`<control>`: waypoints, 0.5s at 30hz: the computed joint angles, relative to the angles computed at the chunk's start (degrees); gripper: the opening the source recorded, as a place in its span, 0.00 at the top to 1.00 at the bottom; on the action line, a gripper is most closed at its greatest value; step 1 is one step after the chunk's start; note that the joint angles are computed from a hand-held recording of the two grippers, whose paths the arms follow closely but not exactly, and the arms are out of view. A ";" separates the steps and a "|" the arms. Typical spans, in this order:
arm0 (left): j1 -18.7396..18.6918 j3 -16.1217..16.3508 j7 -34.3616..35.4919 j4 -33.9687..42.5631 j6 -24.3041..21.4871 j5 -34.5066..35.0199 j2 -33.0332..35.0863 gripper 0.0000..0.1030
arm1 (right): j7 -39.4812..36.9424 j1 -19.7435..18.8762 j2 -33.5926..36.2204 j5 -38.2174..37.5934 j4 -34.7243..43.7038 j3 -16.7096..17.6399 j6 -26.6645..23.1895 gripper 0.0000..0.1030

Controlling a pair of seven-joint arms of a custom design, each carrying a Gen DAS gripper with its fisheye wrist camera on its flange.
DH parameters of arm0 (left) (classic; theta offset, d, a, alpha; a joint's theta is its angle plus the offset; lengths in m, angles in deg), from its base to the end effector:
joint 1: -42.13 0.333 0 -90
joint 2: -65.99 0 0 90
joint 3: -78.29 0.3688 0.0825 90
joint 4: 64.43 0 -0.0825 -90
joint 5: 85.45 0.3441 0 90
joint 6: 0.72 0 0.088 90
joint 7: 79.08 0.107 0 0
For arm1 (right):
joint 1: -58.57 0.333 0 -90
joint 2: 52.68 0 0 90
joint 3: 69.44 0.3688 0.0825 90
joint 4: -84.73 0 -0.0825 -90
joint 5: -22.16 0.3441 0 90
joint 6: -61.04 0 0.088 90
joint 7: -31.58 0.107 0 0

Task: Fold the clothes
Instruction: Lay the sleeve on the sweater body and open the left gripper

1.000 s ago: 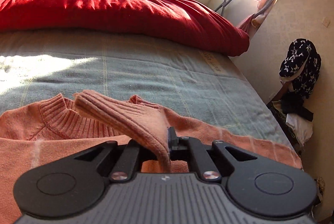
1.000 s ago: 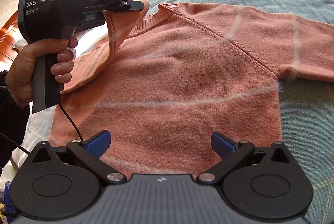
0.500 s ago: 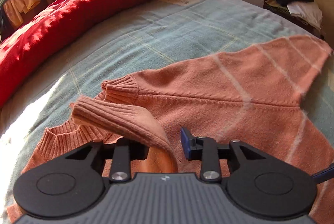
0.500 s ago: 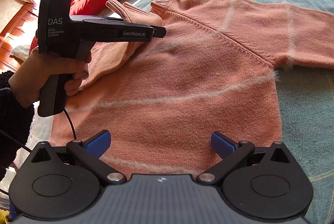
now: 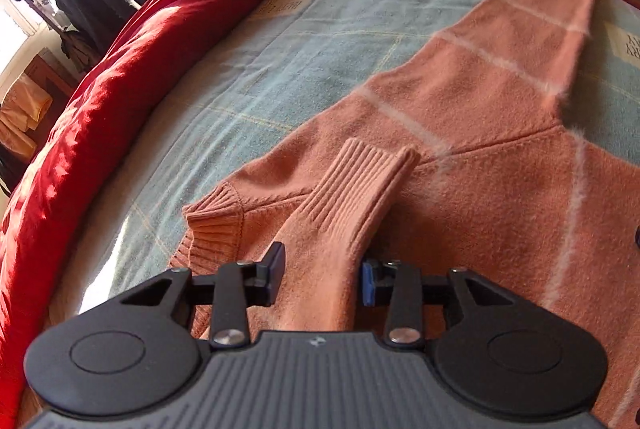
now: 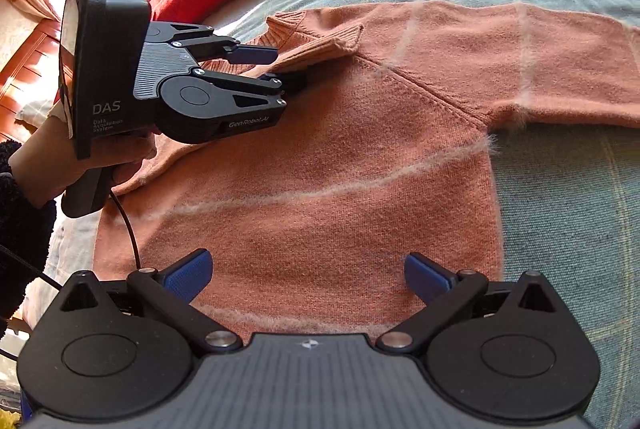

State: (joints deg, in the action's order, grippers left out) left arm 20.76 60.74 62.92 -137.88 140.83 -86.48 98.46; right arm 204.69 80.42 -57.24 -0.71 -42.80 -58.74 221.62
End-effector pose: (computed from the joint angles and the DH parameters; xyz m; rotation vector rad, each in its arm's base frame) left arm 0.6268 -0.4139 0.5621 -0.1244 2.6403 -0.7197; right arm 0.4266 0.2977 0.5539 -1.2040 2.1382 -0.1475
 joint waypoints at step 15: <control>11.02 4.87 -18.46 -11.38 -5.06 -9.70 -11.34 0.54 | -19.25 0.69 2.83 10.27 3.07 -1.96 1.88 0.00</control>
